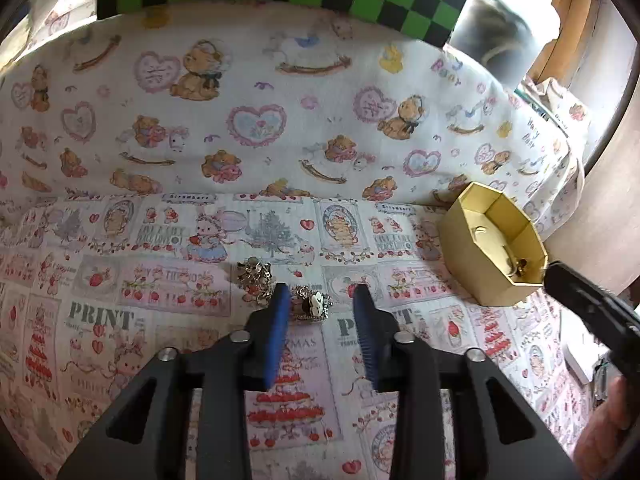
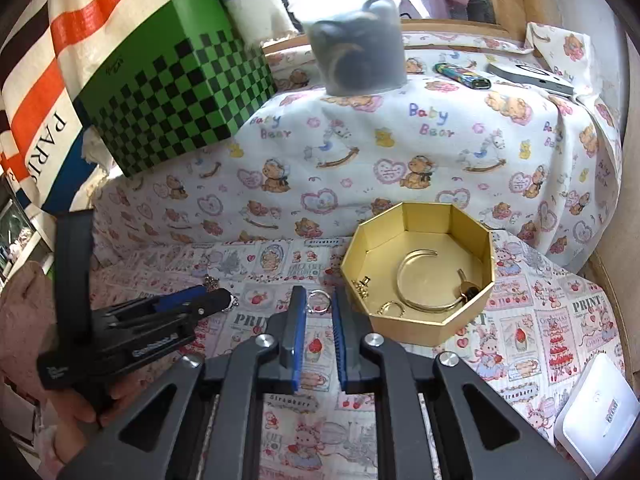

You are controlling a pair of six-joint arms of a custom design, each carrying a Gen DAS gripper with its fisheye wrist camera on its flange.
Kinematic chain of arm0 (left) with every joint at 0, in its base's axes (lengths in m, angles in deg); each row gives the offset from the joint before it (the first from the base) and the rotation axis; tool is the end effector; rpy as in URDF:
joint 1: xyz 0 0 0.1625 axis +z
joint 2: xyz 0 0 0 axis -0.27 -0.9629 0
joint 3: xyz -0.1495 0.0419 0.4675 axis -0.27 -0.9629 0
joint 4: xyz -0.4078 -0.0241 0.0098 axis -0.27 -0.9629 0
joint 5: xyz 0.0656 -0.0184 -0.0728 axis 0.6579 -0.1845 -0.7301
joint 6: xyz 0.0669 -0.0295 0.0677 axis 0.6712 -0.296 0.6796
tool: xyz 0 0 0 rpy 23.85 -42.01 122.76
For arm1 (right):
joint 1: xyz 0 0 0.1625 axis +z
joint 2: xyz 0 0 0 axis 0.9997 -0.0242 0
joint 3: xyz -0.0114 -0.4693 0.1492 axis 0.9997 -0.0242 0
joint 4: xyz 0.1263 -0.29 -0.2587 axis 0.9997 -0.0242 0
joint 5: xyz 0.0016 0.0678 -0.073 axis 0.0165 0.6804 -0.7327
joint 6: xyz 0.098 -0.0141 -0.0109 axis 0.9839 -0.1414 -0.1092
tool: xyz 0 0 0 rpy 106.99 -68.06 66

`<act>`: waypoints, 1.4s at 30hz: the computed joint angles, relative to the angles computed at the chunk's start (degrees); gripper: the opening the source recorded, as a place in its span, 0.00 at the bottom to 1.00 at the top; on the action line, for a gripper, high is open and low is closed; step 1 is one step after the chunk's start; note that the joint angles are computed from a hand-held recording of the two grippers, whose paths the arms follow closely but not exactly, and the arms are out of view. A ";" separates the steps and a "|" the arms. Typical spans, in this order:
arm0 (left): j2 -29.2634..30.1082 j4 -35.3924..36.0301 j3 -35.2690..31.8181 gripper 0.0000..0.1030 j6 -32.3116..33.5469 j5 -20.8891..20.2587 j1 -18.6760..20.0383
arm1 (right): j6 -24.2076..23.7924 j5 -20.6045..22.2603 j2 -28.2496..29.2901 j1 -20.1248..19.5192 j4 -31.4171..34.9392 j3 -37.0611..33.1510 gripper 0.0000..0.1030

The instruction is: Organize jewelry

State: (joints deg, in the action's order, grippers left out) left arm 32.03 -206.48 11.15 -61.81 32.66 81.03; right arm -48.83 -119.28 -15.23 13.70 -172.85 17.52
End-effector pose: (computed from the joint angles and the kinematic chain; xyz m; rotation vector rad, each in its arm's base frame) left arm -0.1529 -0.8025 0.2023 0.2663 2.4707 -0.8465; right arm 0.2730 -0.7860 0.1466 0.6303 -2.5442 0.8484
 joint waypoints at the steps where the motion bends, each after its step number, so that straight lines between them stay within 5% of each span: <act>1: 0.32 -0.07 -0.24 0.25 0.29 0.76 -0.06 | 0.11 0.18 -0.24 0.01 -0.22 0.34 0.11; 3: 1.18 -0.35 -0.93 0.18 1.25 3.08 -0.25 | 0.02 0.98 -0.65 -0.04 -0.43 0.94 0.11; 11: 1.44 1.71 -1.57 0.04 0.47 1.74 0.24 | -0.46 1.16 -0.74 0.13 -1.23 1.62 0.11; 19: 0.61 -4.80 0.98 0.04 3.98 0.81 -0.92 | 0.49 0.57 -0.51 -0.15 -1.63 1.13 0.11; 28: 3.65 -29.26 4.23 0.04 28.41 11.54 -4.52 | -0.21 0.95 -0.83 -0.01 -3.45 1.85 0.11; 32: 4.08 -30.13 1.69 0.04 25.45 15.72 -3.38 | -0.24 0.91 -0.82 0.04 -3.75 1.96 0.11; 38: -2.39 -23.55 6.14 0.04 16.47 5.34 -2.32 | -0.29 1.01 -0.91 0.14 -3.56 2.04 0.11; 42: -4.87 -23.94 8.74 0.04 14.69 2.91 -3.18 | 0.13 1.56 -1.28 0.06 -4.09 2.26 0.11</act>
State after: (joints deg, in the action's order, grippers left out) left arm 27.16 -230.42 19.89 -47.13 35.58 77.86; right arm -48.70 -117.73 -16.51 13.76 -176.94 19.78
